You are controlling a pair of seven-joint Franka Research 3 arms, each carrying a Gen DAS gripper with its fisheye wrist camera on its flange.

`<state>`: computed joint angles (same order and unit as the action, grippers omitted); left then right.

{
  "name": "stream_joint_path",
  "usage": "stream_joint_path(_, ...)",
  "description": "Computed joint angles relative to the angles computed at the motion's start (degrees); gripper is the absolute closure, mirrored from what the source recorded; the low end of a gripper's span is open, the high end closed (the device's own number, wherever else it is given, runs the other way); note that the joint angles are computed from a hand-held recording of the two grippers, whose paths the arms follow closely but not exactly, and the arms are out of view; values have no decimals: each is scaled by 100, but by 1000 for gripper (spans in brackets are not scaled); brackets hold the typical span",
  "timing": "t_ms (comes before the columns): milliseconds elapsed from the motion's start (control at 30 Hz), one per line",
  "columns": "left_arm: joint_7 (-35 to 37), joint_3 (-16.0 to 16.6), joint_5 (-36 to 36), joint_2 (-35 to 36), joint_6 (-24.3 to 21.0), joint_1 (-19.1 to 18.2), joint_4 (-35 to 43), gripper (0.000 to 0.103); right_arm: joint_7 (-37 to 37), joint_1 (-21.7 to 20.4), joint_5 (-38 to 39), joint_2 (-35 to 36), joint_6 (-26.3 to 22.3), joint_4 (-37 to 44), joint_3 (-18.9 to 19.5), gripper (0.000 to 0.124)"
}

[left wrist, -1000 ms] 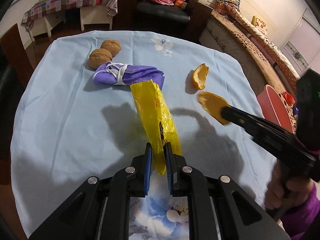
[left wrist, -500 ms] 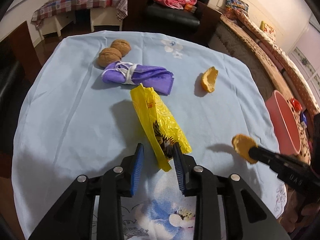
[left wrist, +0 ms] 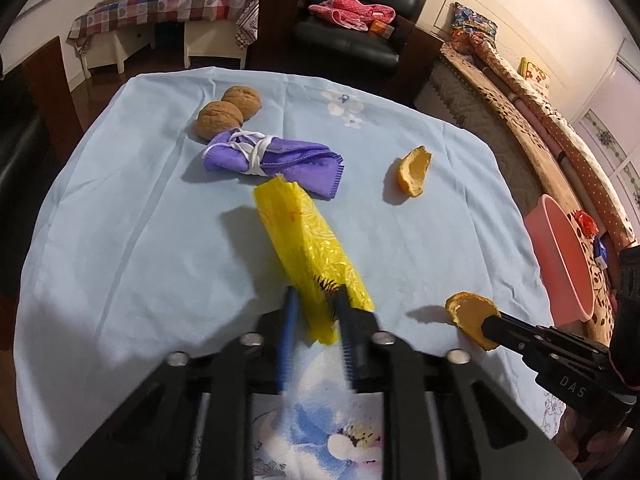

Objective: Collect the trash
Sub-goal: 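Carry the yellow bag and orange peel with both tools over the pink bucket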

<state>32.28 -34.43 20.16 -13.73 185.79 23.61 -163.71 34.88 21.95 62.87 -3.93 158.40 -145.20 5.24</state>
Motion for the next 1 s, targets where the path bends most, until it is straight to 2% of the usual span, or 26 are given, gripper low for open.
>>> stream_joint_path(67, -35, -265, 17, -27, 6, 256, 11, 92, -21, 2, 16, 3, 10, -6, 1, 118)
stream_joint_path(133, -40, -307, 24, -55, 42, 296, -6, 94, -35, -2, 24, 3, 5, -7, -2, 118)
stream_joint_path(267, 67, -223, -115, -165, 218, 185, -106, 95, -126, 11, 103, 1, 52, -21, 6, 118)
stream_joint_path(500, 322, -139, -493, -382, 239, -59, -181, 95, -819, 77, 595, -134, 145, -124, -11, 118)
stream_joint_path(800, 279, -54, -501, -561, 183, -326, -134, 95, -1559, 53, 1404, -427, 172, -212, -143, 118)
stream_joint_path(1000, 339, 72, -556, -505, 368, -569, -28, 95, -1695, -85, 1713, -614, 111, -278, -263, 118)
